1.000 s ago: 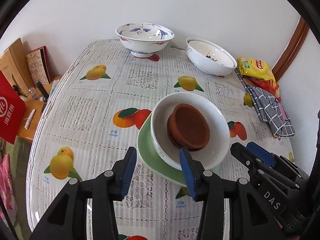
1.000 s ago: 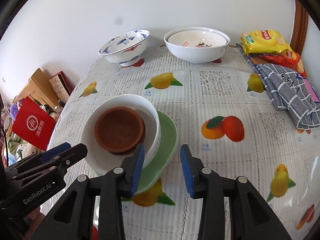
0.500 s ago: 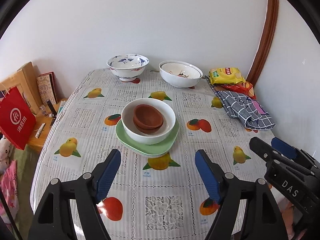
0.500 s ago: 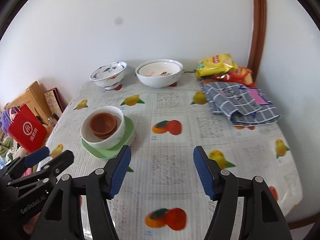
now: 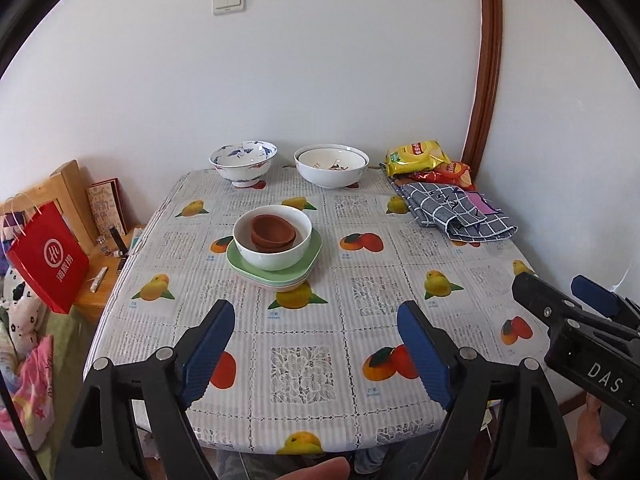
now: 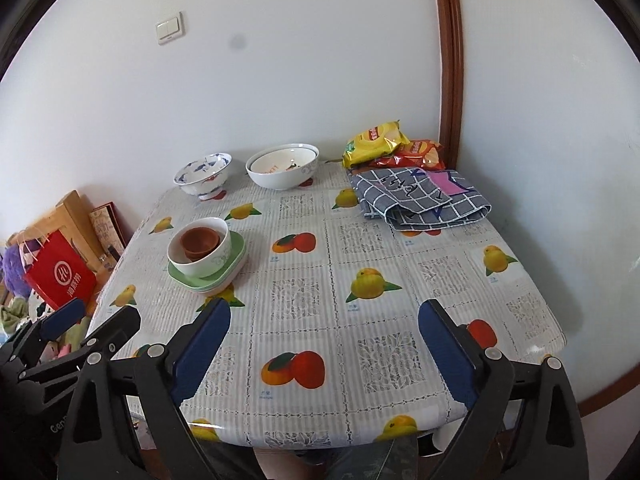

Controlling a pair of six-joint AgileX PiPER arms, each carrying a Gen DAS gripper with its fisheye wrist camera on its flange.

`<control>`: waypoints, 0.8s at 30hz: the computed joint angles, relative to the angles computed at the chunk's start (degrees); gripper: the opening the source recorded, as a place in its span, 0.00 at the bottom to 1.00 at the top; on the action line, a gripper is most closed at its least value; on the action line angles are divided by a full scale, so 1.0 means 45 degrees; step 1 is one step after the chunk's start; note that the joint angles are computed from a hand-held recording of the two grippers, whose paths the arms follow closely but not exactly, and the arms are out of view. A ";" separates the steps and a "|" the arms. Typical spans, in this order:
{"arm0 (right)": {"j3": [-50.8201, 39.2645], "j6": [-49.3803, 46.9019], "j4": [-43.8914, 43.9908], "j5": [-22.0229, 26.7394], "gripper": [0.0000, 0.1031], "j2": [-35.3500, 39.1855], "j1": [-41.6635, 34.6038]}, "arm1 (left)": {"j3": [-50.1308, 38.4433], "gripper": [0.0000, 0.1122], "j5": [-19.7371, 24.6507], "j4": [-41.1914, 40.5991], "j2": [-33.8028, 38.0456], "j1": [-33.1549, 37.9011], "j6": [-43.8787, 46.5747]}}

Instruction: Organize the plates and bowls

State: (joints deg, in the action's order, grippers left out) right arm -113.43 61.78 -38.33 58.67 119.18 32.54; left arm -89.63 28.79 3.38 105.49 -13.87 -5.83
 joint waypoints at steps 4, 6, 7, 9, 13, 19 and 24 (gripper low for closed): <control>0.0430 0.0368 -0.0906 0.0347 0.94 -0.0297 0.0386 | 0.0180 0.74 -0.0079 -0.0242 -0.0218 0.0083 0.0108; 0.0371 0.0366 -0.1052 0.0538 0.94 -0.0238 0.0464 | 0.0204 0.74 -0.0154 -0.0145 -0.0236 0.0125 -0.0092; 0.0369 0.0351 -0.1051 0.0580 0.94 -0.0232 0.0480 | 0.0180 0.74 -0.0148 -0.0349 -0.0215 0.0184 0.0078; 0.0251 0.0248 -0.1018 0.0621 0.94 -0.0133 0.0496 | 0.0213 0.74 -0.0179 -0.0154 -0.0195 0.0192 -0.0085; 0.0115 0.0245 -0.1046 0.0821 0.94 0.0005 0.0571 | 0.0385 0.74 -0.0344 -0.0277 -0.0180 0.0277 0.0021; -0.0068 0.0155 -0.0855 0.0855 0.94 0.0183 0.0527 | 0.0273 0.74 -0.0243 -0.0340 -0.0055 0.0356 -0.0045; 0.0117 0.0377 -0.1007 0.0855 0.94 0.0052 0.0562 | 0.0286 0.74 -0.0255 -0.0045 -0.0036 0.0320 -0.0191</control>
State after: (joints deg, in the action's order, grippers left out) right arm -112.90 63.48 -42.86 62.52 119.41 35.07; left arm -88.34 27.64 3.18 105.33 -12.43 -6.69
